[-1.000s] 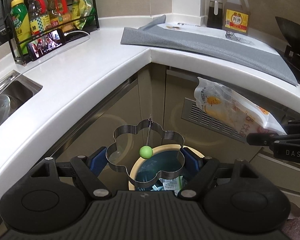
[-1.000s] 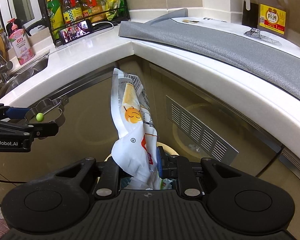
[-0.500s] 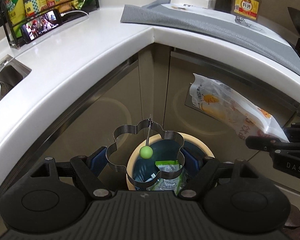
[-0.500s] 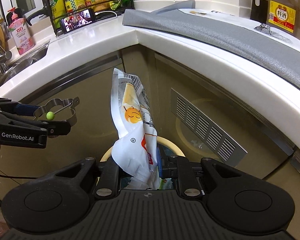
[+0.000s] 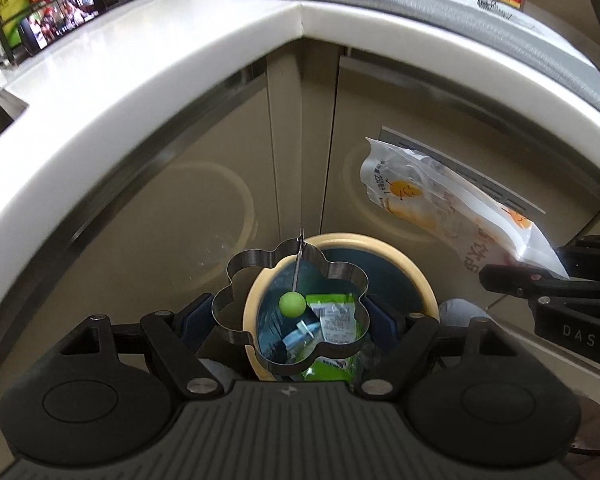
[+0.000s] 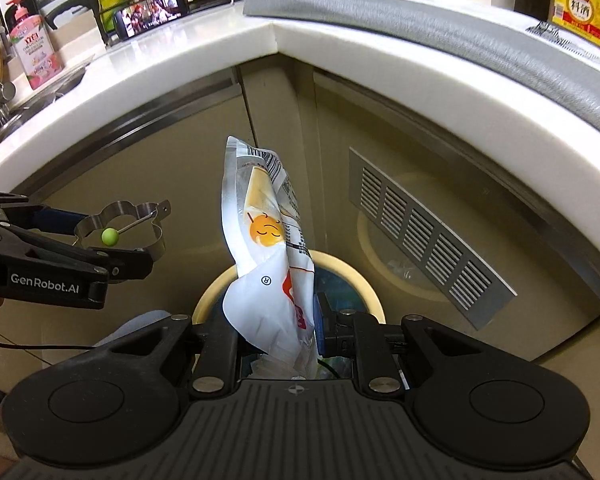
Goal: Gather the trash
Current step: 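Lower the flower cutter and white bag with both tools into the bin, then open both tools to drop the flower cutter and white bag into the bin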
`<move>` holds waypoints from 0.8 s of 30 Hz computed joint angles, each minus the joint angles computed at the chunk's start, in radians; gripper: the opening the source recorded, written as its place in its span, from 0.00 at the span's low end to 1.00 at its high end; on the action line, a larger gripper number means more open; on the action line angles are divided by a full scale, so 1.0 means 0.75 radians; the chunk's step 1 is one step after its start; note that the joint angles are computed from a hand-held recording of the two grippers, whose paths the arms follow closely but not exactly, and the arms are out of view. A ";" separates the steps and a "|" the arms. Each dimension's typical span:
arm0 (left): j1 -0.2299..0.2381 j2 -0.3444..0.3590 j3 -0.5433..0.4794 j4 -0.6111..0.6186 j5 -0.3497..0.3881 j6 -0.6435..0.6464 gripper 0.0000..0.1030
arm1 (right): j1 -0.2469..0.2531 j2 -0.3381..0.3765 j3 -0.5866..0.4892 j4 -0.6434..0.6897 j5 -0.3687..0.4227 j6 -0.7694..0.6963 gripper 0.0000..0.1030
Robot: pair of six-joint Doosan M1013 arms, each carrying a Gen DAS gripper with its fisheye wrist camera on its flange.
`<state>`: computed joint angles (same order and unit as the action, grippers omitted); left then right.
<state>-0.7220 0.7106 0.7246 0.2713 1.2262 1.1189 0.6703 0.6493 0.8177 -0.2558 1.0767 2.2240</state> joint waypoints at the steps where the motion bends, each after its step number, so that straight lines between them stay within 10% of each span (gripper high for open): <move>1: 0.002 0.011 -0.014 -0.009 0.014 0.005 0.81 | -0.004 0.007 -0.007 0.014 0.007 -0.008 0.19; 24: 0.088 0.412 -0.555 -0.328 0.493 0.088 0.81 | -0.101 0.259 -0.287 0.378 0.329 0.002 0.19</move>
